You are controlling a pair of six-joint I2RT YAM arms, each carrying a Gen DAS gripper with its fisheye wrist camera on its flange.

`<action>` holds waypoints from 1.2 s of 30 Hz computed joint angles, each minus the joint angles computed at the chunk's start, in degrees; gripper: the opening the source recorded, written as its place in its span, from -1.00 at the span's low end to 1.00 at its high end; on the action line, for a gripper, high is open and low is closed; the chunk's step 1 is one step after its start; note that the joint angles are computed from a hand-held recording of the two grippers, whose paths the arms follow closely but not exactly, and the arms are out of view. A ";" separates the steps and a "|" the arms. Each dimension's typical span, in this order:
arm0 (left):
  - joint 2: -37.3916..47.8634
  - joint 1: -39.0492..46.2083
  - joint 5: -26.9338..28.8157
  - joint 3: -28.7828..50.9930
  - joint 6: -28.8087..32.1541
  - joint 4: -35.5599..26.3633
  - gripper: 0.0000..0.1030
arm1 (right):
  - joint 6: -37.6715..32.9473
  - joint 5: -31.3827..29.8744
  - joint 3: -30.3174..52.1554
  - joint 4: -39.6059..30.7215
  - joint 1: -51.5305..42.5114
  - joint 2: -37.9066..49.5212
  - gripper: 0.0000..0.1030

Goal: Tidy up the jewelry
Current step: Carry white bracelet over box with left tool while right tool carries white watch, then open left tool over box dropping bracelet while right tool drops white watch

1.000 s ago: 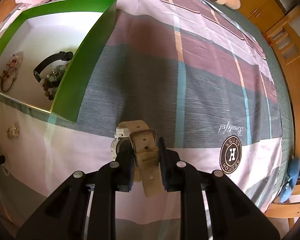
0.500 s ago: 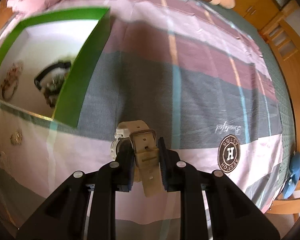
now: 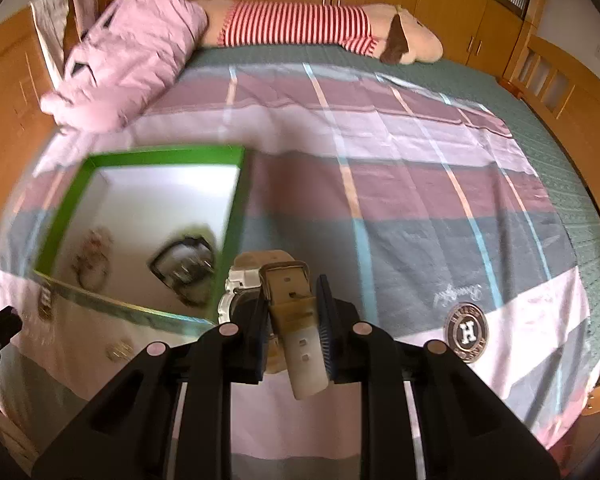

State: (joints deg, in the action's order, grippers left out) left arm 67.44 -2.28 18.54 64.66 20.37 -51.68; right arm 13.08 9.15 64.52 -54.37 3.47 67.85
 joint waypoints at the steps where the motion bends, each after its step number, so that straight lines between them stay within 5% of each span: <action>1: 0.72 0.23 0.06 1.31 0.17 0.11 -0.87 | 0.79 0.32 0.78 -0.11 0.78 0.66 -0.58; 8: 12.06 -0.11 0.91 12.56 -3.83 0.28 -0.87 | 5.32 0.93 6.41 1.12 6.72 9.09 -0.58; 21: 27.60 -3.66 -4.79 17.01 -5.39 6.02 -0.87 | 8.21 1.97 10.19 5.52 12.68 26.59 -0.58; 34: 32.99 -4.22 -7.06 17.62 -5.84 5.28 -0.86 | 7.72 4.38 7.92 5.85 13.44 27.50 -0.57; 36: 33.87 -4.01 -7.09 18.13 -5.98 4.66 -0.86 | 7.29 4.63 8.19 6.12 13.62 28.01 -0.38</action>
